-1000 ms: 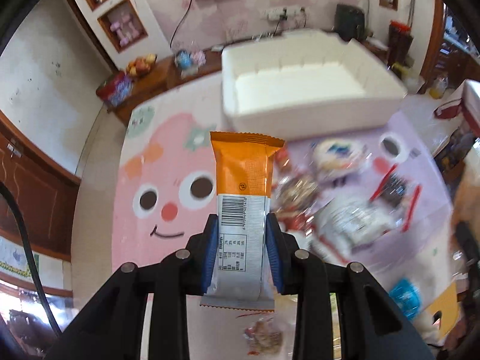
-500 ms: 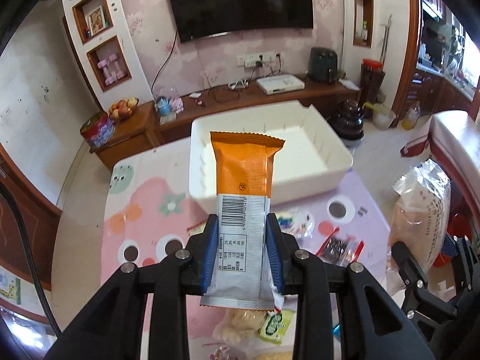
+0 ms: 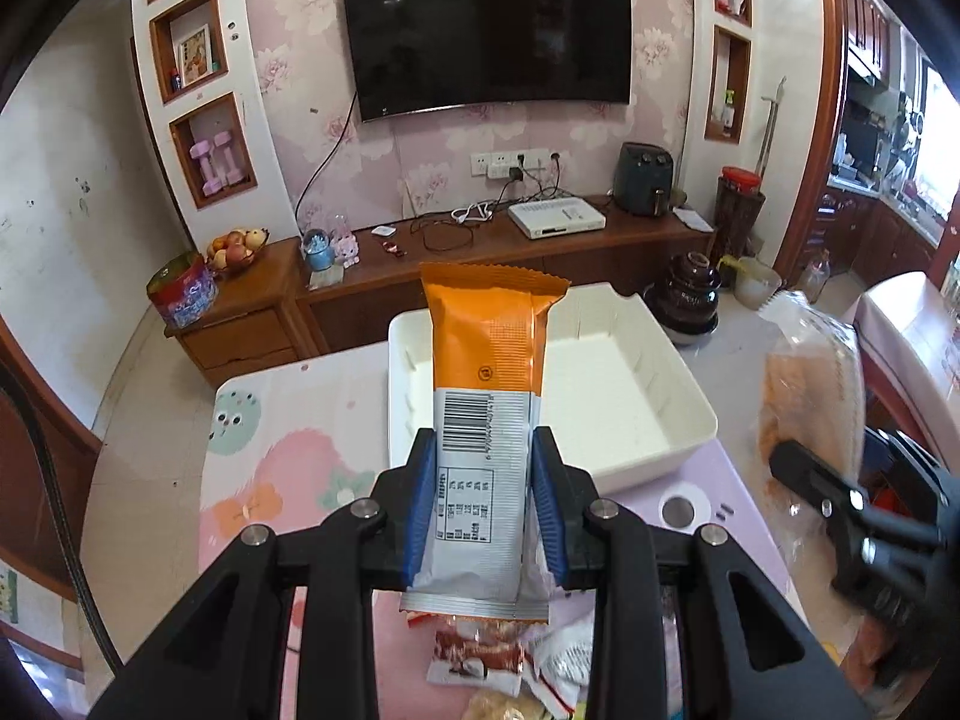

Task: Organize snacks
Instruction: 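Carry both packages into the white bin and open both tools, then withdraw both tools from the bin toward the remaining snacks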

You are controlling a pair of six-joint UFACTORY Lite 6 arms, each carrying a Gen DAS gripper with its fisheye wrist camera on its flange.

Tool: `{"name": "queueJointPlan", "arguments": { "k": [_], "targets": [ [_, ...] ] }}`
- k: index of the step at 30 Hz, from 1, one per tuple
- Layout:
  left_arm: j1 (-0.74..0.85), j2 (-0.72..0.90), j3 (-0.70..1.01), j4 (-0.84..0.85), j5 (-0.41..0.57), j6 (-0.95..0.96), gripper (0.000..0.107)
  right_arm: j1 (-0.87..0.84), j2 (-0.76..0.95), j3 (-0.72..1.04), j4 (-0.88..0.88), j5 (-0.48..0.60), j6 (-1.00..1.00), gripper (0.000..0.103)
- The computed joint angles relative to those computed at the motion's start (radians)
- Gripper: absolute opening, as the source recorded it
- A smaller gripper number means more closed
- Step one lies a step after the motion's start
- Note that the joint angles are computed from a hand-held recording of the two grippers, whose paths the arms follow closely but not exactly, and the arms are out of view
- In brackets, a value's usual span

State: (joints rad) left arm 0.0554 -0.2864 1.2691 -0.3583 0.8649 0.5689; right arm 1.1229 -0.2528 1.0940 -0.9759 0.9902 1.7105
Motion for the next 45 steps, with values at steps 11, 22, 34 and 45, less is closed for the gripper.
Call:
{"name": "queueJointPlan", "arguments": {
  "k": [11,22,34,45],
  "targets": [
    [-0.011,0.413,0.247,-0.090,-0.072,0.045,0.029,-0.535,0.268,0.244,0.492,-0.407,-0.604,0.065],
    [-0.055,0.924,0.651,0.008,0.006,-0.136,0.056,-0.706,0.698,0.529,0.864,-0.408,-0.902,0.075],
    [0.020,0.836,0.483,-0.003,-0.125,-0.139,0.081,-0.602,0.584,0.474,0.560,-0.375,-0.672,0.078],
    [0.078,0.483,0.186,-0.084,-0.161,0.041,0.081,-0.448,0.470,0.477,0.459,-0.198,-0.578,0.079]
  ]
}}
